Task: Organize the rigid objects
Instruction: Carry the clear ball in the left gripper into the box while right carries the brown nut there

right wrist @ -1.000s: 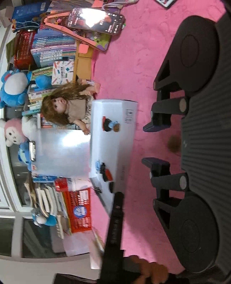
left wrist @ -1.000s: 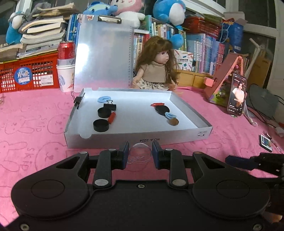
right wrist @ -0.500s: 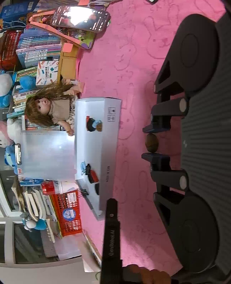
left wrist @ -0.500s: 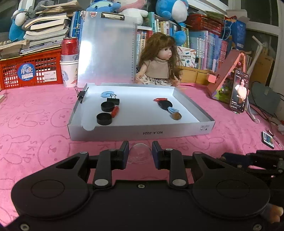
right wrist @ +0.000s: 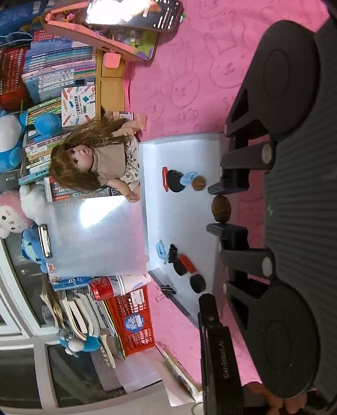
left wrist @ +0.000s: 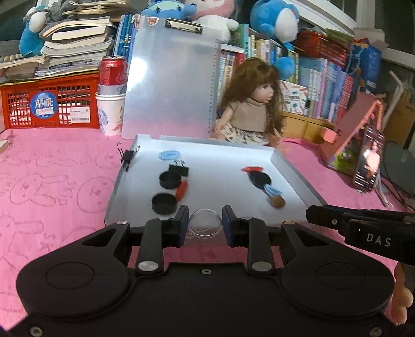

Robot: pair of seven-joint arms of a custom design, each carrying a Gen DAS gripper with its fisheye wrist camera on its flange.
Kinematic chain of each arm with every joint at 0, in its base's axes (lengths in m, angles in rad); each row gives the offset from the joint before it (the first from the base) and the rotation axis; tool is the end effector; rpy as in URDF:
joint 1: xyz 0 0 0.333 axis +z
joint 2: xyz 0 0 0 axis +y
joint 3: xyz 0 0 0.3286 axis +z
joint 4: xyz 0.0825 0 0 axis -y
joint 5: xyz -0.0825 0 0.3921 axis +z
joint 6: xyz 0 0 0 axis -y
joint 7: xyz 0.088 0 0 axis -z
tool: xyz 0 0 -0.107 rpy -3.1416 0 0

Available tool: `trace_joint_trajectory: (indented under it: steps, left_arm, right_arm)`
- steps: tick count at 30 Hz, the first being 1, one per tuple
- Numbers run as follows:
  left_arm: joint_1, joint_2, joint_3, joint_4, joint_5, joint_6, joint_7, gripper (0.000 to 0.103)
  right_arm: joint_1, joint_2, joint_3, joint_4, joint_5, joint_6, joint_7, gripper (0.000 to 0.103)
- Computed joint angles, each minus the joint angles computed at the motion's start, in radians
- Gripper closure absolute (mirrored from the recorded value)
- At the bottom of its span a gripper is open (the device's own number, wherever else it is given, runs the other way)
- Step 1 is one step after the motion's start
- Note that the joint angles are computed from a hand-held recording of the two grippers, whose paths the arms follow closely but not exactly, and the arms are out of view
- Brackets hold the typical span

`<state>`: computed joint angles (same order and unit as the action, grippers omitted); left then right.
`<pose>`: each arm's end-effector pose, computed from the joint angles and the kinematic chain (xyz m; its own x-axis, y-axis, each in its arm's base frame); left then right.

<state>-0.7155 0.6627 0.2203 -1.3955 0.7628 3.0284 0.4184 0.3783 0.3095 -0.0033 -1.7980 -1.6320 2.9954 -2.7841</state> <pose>0.6347 -0.4570 0.4255 -0.2636 -0.9512 0.1602 -0.5367 0.0066 -0.8438 0.5857 0.3074 0.4268 0.0986 -0.9786 -0.1807 -0.5195 0.1043 -0.8481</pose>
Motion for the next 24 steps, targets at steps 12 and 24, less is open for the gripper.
trace_joint_trajectory:
  steps: [12,24]
  left_arm:
    - [0.073,0.203,-0.095,0.325,-0.104,-0.204,0.162,0.076]
    - [0.09,0.325,-0.115,0.504,-0.165,-0.303,0.241,0.076]
  right_arm:
    - [0.021,0.153,-0.042,0.155,0.384,-0.002,-0.357,0.075]
    - [0.078,0.249,-0.104,0.237,0.624,-0.016,-0.571,0.075]
